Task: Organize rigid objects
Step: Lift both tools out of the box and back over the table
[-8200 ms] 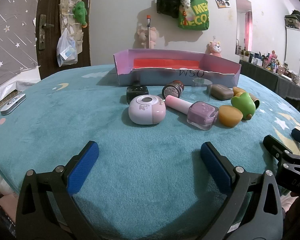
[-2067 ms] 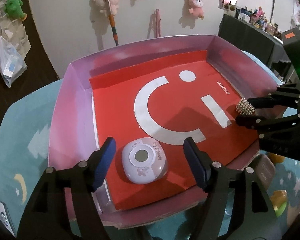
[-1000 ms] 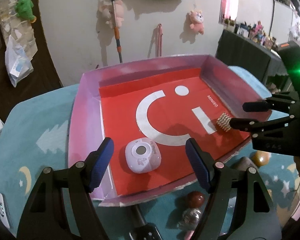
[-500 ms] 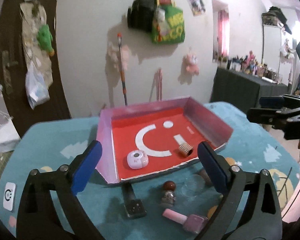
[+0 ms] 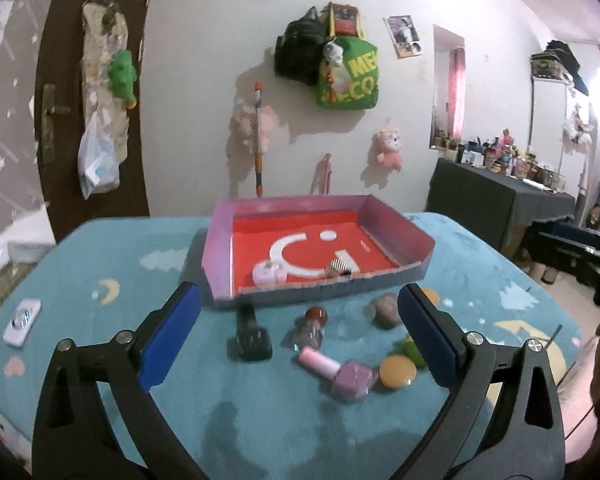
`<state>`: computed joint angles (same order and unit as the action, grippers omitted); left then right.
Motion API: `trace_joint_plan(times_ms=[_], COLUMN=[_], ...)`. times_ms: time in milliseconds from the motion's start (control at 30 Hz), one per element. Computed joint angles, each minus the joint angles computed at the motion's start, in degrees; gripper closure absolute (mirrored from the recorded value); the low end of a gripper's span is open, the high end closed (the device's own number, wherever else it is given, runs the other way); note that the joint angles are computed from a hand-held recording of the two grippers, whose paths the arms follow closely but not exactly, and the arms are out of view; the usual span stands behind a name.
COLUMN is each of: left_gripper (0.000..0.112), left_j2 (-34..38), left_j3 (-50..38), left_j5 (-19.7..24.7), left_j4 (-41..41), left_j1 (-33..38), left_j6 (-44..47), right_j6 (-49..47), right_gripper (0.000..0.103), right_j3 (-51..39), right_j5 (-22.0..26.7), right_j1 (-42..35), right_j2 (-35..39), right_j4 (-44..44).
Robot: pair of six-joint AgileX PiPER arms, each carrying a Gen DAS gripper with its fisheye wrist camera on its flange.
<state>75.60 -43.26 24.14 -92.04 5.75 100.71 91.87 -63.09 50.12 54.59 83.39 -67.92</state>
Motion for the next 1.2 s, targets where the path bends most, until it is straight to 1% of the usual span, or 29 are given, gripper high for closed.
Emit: trace_joint_plan(times_ms=[67, 167, 233, 267, 367, 500, 633, 767, 967, 1167, 1200], left_gripper=[0.012, 0.012, 0.012, 0.012, 0.012, 0.012, 0.012, 0.012, 0.012, 0.012, 0.012], left_j2=[0.69, 2.40, 3.27, 4.13, 5.81, 7.79, 10.24, 12.99, 15.74, 17.35, 17.38], left_j3=[1.11, 2.26, 2.99, 2.69, 2.55, 1.99, 0.45, -1.68, -4.15, -5.88, -5.87], left_j5=[0.98, 1.62, 1.29, 1.09, 0.54, -1.28, -2.60, -3.07, -3.58, -4.20, -4.00], left_j4=[0.68, 2.46, 2.57, 4.34, 5.57, 7.24, 13.00, 20.32, 29.28, 37.57, 36.95], left_j1=[0.63, 0.93, 0.53, 0.18, -0.70, -2.32, -3.80, -4.76, -6.00, -7.09, -6.86], left_j6=[-0.91, -2.62, -2.62, -4.36, -5.83, -7.91, -14.55, -22.60, -32.07, -39.85, -38.94], right_j6=[4.65, 10.62, 12.78, 13.78, 16.56, 20.38, 19.80, 18.00, 14.91, 11.97, 11.30], right_gripper=[0.001, 0.001, 0.001, 0.001, 0.001, 0.001, 0.001, 0.001, 0.001, 0.001, 0.001], right_j3=[2.68, 6.27, 7.90, 8.58, 10.18, 11.90, 11.89, 11.01, 10.11, 9.47, 9.29], right_j5=[-0.20, -1.75, -3.65, -4.34, -7.70, -11.24, -14.32, -15.02, -16.93, -17.69, -18.01], right_j1=[1.18, 1.46, 0.63, 0.39, -1.61, -3.63, -5.66, -6.44, -7.81, -8.80, -9.05], right_j2=[0.30, 1.08, 1.84, 2.20, 3.56, 5.15, 6.89, 8.84, 10.09, 10.34, 10.40], right_j4=[-1.56, -3.26, -3.29, -3.39, -3.33, -4.83, -3.75, -2.25, -0.03, 2.24, 2.78])
